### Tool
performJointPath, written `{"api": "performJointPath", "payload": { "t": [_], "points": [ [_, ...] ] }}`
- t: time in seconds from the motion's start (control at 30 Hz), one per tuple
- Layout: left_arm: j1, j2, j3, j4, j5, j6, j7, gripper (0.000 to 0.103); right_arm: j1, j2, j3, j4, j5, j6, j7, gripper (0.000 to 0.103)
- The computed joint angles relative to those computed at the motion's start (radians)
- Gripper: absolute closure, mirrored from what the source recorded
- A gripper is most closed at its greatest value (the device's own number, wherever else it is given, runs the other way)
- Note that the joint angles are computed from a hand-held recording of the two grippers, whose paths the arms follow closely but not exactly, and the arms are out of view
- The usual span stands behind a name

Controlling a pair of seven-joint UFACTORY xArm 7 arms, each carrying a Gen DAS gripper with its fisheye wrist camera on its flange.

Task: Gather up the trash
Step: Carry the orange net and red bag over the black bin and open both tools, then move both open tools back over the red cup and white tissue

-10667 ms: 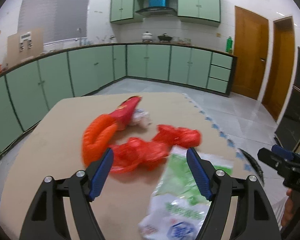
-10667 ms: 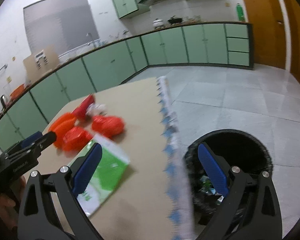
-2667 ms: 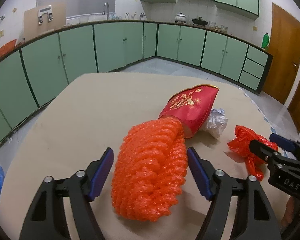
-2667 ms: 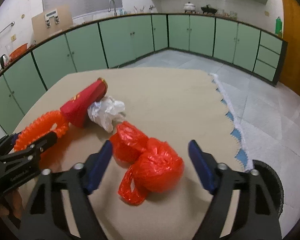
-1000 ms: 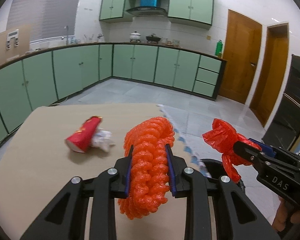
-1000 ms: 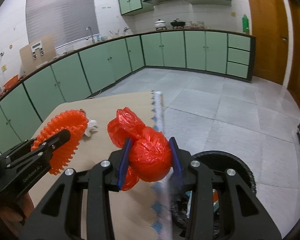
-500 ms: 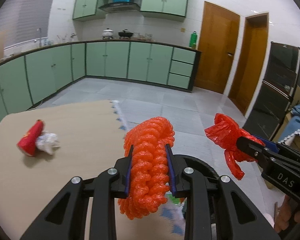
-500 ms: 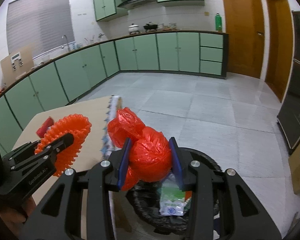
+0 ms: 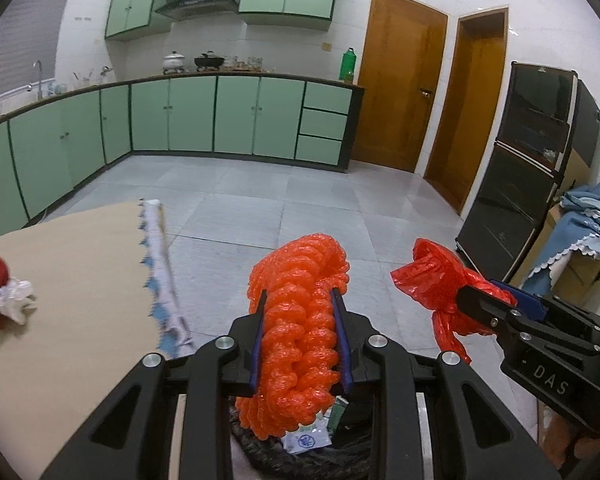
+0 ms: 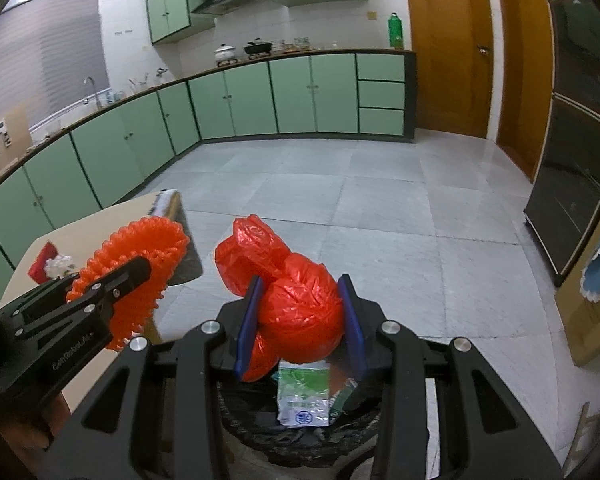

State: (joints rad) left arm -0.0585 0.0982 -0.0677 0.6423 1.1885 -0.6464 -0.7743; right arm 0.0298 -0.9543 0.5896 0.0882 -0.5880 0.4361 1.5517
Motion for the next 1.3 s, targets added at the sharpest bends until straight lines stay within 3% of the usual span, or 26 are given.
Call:
{"api": "performJointPath", "payload": {
  "t": [0.17, 0.3, 0.4, 0.57, 0.63, 0.77, 0.9, 1.17, 1.3],
  "points": [
    [-0.036, 0.056, -0.035, 0.03, -0.068, 0.046, 0.059, 0.073, -0.07, 0.011, -0.019, -0.049, -0.025, -0.079, -0.014, 0.066],
    [-0.041, 0.11, -0.067, 0.069, -0.062, 0.095, 0.042, 0.071, -0.206, 0.085, 0.034, -0.064, -0.048, -0.211, 0.001, 0.066],
    [-0.022, 0.149, -0.095, 0.115, 0.008, 0.132, -0.029, 0.069, -0.336, 0.134, 0.113, -0.068, -0.051, -0.316, 0.002, 0.064],
    [-0.005, 0.163, -0.102, 0.145, 0.083, 0.131, -0.101, 0.062, -0.436, 0.174, 0.195, -0.053, -0.017, -0.367, -0.037, 0.054],
    [0.0, 0.165, -0.096, 0.16, 0.128, 0.121, -0.151, 0.056, -0.444, 0.171, 0.211, -0.051, 0.006, -0.362, -0.053, 0.046],
    [-0.007, 0.165, -0.065, 0.184, 0.178, 0.088, -0.214, 0.046, -0.435, 0.164, 0.222, -0.047, 0.049, -0.342, -0.085, 0.042],
    [-0.021, 0.167, -0.034, 0.208, 0.229, 0.064, -0.274, 0.043, -0.405, 0.148, 0.212, -0.055, 0.069, -0.321, -0.096, 0.041],
    [-0.025, 0.132, -0.007, 0.167, 0.164, 0.04, -0.201, 0.043, -0.336, 0.109, 0.174, -0.055, 0.08, -0.27, -0.096, 0.041],
    [0.0, 0.093, 0.004, 0.125, 0.103, 0.016, -0.124, 0.04, -0.262, 0.066, 0.145, -0.044, 0.08, -0.209, -0.081, 0.03]
  ]
}}
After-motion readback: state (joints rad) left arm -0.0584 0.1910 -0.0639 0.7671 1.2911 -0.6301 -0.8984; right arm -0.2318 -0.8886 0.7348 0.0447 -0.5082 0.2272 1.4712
